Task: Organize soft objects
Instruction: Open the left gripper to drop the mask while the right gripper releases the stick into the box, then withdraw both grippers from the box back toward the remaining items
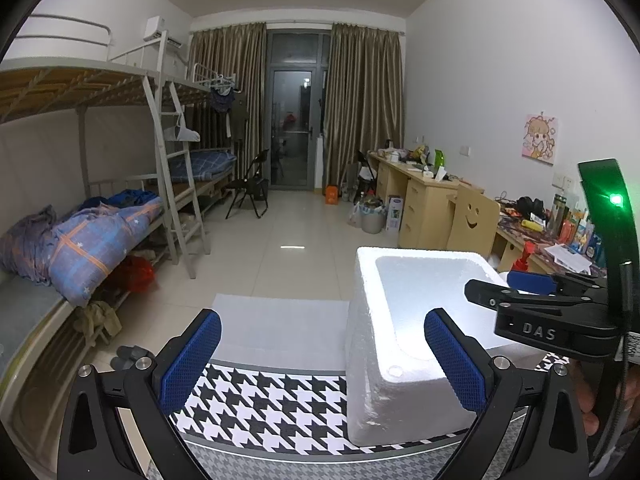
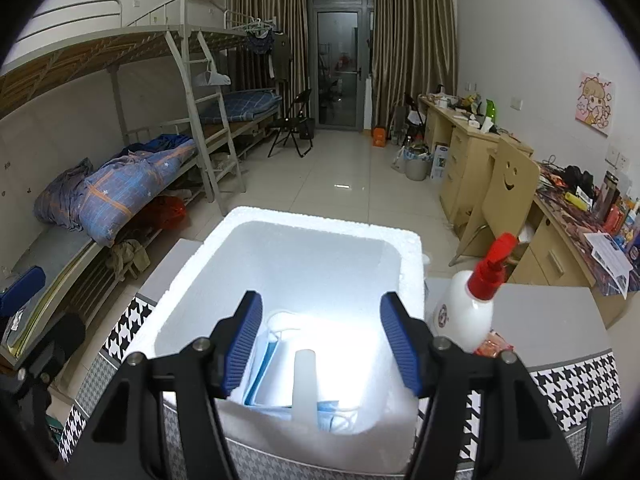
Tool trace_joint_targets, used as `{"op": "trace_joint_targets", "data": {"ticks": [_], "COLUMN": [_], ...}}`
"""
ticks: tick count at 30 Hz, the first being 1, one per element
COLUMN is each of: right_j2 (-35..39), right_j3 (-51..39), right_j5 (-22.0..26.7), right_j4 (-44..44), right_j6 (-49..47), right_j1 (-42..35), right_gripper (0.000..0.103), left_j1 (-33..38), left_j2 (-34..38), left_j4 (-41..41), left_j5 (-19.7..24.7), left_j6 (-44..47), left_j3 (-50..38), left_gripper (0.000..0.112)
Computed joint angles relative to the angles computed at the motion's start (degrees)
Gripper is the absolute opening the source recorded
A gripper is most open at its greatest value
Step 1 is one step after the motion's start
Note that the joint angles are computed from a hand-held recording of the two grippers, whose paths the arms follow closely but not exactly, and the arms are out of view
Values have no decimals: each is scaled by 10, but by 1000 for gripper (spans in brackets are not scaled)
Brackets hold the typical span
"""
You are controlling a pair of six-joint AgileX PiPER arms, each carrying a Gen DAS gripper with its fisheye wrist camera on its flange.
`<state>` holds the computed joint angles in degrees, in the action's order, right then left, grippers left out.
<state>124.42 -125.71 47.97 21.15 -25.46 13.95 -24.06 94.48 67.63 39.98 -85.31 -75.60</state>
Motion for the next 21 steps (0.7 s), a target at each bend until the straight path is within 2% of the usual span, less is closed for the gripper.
{"op": "trace_joint_targets", "data": {"ticks": [4,7,10,21], "right_j2": [-25,-49,-64,-131], "right_j3": [35,72,92,194], "right_j5": [-16,-46,-52,-79], "right_j4": [8,3,6,84], "right_j6": [-11,-15,-16,-87], "right_j1": [-7,-6,-11,-41], "right_gripper": [67,76,82,83], "left_j1": [-7,-14,-24,-63], "left_j2": [-4,-9,-11,-26], "left_j4": [-1,0,3,5], "left_j5": [9,12,24,52], "left_j6": [4,4,7,3], "left_j3": [-1,-1,-3,4], "left_gripper": [102,102,102,102]}}
